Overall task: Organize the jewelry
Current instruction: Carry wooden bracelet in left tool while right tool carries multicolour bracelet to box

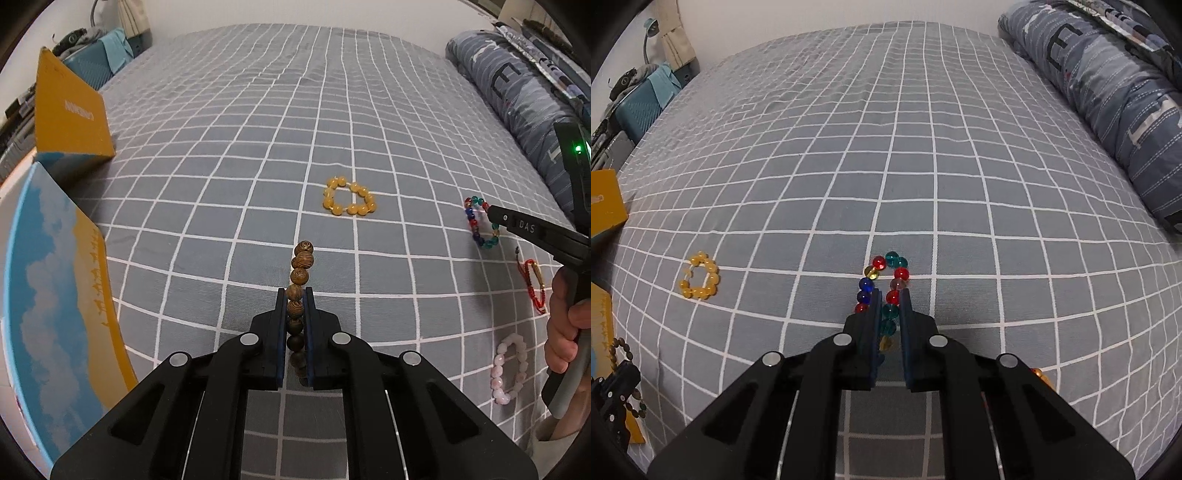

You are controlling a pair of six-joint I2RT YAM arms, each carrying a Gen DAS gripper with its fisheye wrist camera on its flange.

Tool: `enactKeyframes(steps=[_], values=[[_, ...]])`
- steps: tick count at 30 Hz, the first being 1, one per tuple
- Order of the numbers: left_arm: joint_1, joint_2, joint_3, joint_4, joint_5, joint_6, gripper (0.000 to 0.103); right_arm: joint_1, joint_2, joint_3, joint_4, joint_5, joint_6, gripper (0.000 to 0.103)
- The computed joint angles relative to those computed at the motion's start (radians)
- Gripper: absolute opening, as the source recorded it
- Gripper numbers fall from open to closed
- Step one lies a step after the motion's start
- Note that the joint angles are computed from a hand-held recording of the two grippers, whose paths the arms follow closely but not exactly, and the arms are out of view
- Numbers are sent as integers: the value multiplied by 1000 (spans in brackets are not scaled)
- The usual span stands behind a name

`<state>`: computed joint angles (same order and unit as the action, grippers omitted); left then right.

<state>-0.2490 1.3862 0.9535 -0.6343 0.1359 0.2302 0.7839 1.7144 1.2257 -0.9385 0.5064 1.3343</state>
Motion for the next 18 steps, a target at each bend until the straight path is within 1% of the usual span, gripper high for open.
enactKeyframes(steps=[7, 18], values=[[17, -69, 13, -50, 11, 18, 7, 59, -9, 66, -93, 44, 46, 9], [71, -139, 78, -146, 43, 43, 7, 129, 21, 230, -242, 98, 93, 9]])
